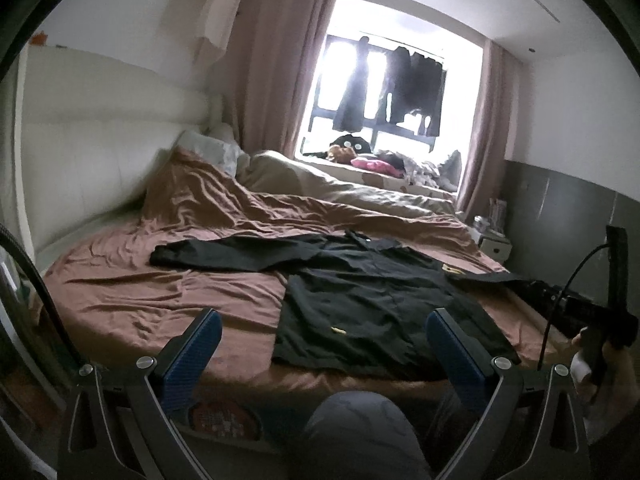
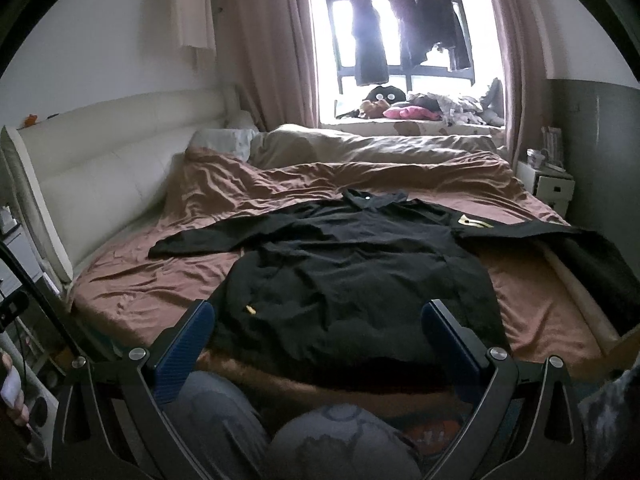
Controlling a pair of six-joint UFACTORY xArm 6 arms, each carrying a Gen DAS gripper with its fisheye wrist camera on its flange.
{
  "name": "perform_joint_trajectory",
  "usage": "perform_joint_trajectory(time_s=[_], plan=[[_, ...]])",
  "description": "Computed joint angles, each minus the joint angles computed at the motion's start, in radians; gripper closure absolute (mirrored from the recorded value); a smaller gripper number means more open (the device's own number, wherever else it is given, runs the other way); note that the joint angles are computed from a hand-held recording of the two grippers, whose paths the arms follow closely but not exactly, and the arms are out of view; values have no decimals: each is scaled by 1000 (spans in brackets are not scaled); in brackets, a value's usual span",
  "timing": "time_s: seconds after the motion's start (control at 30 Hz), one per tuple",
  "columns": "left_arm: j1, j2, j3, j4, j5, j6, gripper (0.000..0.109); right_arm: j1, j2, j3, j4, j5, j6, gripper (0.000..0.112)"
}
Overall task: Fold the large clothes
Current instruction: 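Reach the left tool to the black jacket sleeve and close on it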
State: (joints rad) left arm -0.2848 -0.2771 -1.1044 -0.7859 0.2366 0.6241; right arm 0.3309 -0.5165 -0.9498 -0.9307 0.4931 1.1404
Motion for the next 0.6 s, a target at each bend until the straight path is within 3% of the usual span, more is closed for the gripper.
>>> perform_joint_trajectory(time_s=[0.17,0.33,0.6], plan=[[32,133,-131,4,21,-20,6,-65,131,-94,68,-99,-91,9],[69,291,-289,63,54,-121,8,-125,311,-235,284,-184,-311,9],[140,637,-707,243,217,-355,13,-183,573,-474,609,-245,-570,9]])
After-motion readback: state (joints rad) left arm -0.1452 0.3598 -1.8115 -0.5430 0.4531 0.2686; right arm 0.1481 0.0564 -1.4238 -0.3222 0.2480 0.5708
